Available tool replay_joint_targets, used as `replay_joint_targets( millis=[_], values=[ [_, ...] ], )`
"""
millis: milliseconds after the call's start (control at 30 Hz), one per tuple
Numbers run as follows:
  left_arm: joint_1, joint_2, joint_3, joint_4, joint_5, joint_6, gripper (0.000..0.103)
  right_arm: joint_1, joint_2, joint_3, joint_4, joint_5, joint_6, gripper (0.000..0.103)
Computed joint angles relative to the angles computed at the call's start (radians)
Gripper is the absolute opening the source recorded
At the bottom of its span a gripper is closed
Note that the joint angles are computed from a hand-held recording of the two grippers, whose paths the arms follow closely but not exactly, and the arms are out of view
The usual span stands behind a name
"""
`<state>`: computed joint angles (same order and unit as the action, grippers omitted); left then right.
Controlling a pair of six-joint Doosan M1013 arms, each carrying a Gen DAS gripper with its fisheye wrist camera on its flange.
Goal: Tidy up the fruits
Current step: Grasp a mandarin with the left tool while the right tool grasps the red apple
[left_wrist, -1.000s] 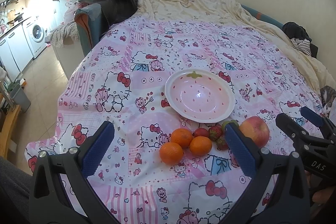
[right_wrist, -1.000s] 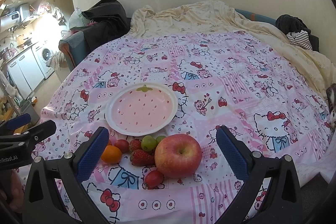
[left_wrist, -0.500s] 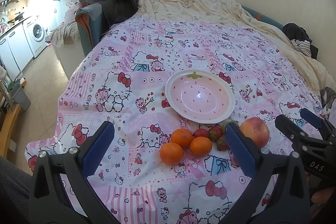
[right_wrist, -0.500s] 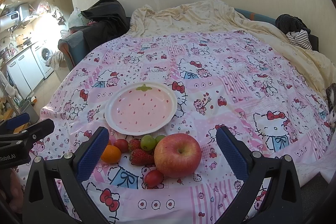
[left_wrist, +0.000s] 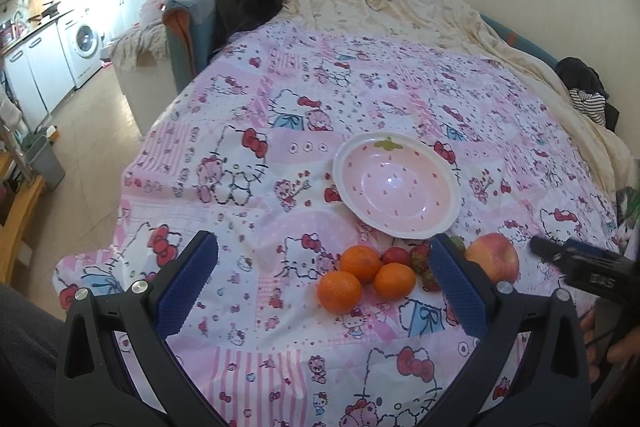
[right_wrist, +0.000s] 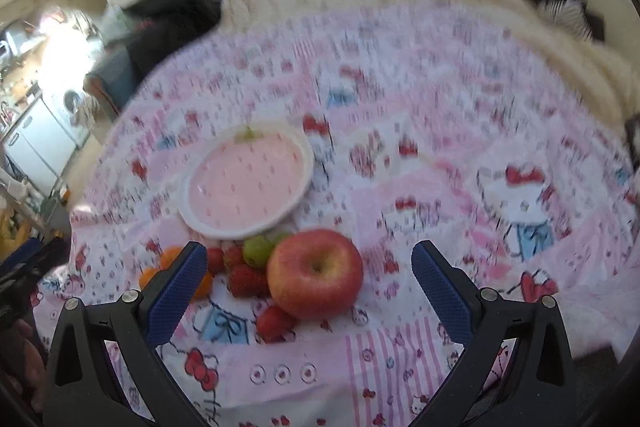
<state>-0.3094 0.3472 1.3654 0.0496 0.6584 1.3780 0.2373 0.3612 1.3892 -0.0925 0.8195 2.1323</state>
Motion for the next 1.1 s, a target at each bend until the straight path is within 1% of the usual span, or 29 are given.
replay_joint_targets(
  millis=[67,100,167,300,333,400,433,500,600,633,700,733,800,833,933,1000,1033,1067,1100],
  values=[
    [0.006,0.0,-0.002,-0.019,0.006,0.01,0.103,-0.029,0.031,-0.032,0.126,0.067,-0.067,0.103],
    [0.01,0.001,-0.004,-0.031,0.015,0.015,0.103,-0.039,0.043,-0.044,0.163,0.094,-0.078,0.103],
    [0.018,0.008,-0.017,-0.046,0.046,0.008,0.103,-0.058,0.082,-0.084,0.242,0.175,-0.118,0.103],
    [0.025,0.025,-0.039,-0.037,0.103,-0.019,0.103,-0.06,0.131,-0.138,0.26,0.271,-0.176,0.103],
    [0.024,0.038,-0.056,-0.026,0.139,-0.022,0.103,-0.059,0.14,-0.147,0.268,0.286,-0.195,0.103],
    [0.029,0.063,-0.089,-0.059,0.211,0.004,0.103,-0.053,0.151,-0.157,0.247,0.3,-0.203,0.103],
    [0.038,0.091,-0.129,-0.109,0.285,0.028,0.103,-0.05,0.155,-0.16,0.234,0.304,-0.204,0.103],
    [0.045,0.135,-0.19,-0.143,0.389,0.034,0.103,-0.051,0.161,-0.162,0.238,0.305,-0.212,0.103],
    [0.051,0.178,-0.247,-0.181,0.48,0.051,0.101,-0.058,0.163,-0.16,0.267,0.3,-0.224,0.103],
    [0.052,0.186,-0.256,-0.19,0.497,0.056,0.101,-0.06,0.162,-0.159,0.275,0.295,-0.228,0.103],
    [0.053,0.215,-0.294,-0.212,0.566,0.073,0.099,-0.058,0.162,-0.156,0.28,0.284,-0.234,0.103],
    [0.053,0.236,-0.319,-0.226,0.617,0.082,0.098,-0.059,0.164,-0.157,0.289,0.282,-0.237,0.103],
    [0.054,0.265,-0.354,-0.253,0.688,0.096,0.089,-0.06,0.168,-0.157,0.309,0.282,-0.244,0.102],
    [0.052,0.28,-0.368,-0.257,0.726,0.104,0.087,-0.056,0.171,-0.16,0.302,0.286,-0.245,0.101],
    [0.041,0.293,-0.37,-0.238,0.757,0.12,0.08,-0.048,0.174,-0.165,0.263,0.29,-0.238,0.096],
    [0.04,0.301,-0.372,-0.244,0.773,0.123,0.068,-0.047,0.177,-0.169,0.243,0.295,-0.225,0.088],
    [0.041,0.303,-0.371,-0.254,0.774,0.12,0.062,-0.05,0.177,-0.168,0.249,0.294,-0.226,0.087],
    [0.043,0.303,-0.368,-0.265,0.771,0.121,0.049,-0.052,0.177,-0.168,0.254,0.292,-0.226,0.087],
    [0.046,0.305,-0.367,-0.286,0.771,0.127,0.041,-0.053,0.179,-0.169,0.255,0.294,-0.227,0.087]
  ],
)
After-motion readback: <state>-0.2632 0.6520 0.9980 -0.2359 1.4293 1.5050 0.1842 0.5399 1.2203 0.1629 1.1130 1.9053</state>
